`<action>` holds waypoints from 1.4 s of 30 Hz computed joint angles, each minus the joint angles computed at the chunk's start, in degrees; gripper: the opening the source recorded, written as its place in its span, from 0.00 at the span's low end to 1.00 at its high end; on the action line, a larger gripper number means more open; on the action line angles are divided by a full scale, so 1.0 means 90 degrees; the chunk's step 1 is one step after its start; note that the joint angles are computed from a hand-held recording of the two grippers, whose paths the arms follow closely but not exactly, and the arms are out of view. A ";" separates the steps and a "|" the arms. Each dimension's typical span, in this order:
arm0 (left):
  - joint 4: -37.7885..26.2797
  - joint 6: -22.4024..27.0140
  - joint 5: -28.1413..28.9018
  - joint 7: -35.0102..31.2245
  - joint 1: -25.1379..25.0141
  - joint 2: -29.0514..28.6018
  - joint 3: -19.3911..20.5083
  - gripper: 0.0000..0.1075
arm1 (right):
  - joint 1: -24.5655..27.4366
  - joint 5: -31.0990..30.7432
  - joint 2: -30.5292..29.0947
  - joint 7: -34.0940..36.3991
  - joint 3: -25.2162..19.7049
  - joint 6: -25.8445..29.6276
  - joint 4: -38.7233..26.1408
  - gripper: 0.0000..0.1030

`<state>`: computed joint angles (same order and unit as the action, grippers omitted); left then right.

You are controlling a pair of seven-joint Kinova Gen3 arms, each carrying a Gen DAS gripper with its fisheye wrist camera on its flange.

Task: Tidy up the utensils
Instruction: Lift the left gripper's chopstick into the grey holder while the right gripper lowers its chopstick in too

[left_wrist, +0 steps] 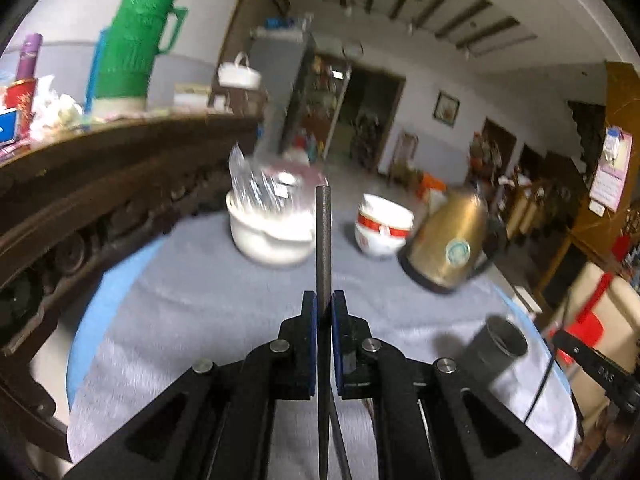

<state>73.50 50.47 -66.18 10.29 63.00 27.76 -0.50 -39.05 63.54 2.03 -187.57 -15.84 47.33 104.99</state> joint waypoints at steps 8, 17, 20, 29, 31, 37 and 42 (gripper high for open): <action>0.0403 0.0664 -0.1206 0.0809 0.0463 0.0180 -0.0205 0.07 | -0.0400 0.0736 -0.0023 -0.0447 -0.0231 0.0852 0.0136 0.07; 0.1168 0.1229 -0.1521 0.1082 0.0574 -0.0498 0.0635 0.07 | -0.0773 0.0618 -0.0449 -0.0560 -0.0748 0.1515 0.0416 0.06; 0.1334 0.1469 -0.1538 0.1161 0.0654 -0.0618 0.0893 0.06 | -0.0869 0.0506 -0.0564 -0.0600 -0.0955 0.1791 0.0474 0.06; 0.1451 0.1386 -0.1576 0.1516 0.0486 -0.0788 0.1198 0.06 | -0.0863 0.0464 -0.0860 -0.1160 -0.1237 0.2101 0.0739 0.06; 0.1490 0.1333 -0.1668 0.1648 0.0469 -0.0863 0.1216 0.06 | -0.0826 0.0557 -0.0942 -0.1263 -0.1312 0.2205 0.0753 0.06; 0.1499 0.0904 -0.2031 0.2069 0.0300 -0.1082 0.1341 0.06 | -0.0637 0.0872 -0.1192 -0.1427 -0.1496 0.2380 0.0740 0.06; 0.1136 0.0228 -0.2416 0.2140 0.0083 -0.1027 0.1364 0.06 | -0.0379 0.1512 -0.1304 -0.1552 -0.1561 0.2448 0.0614 0.06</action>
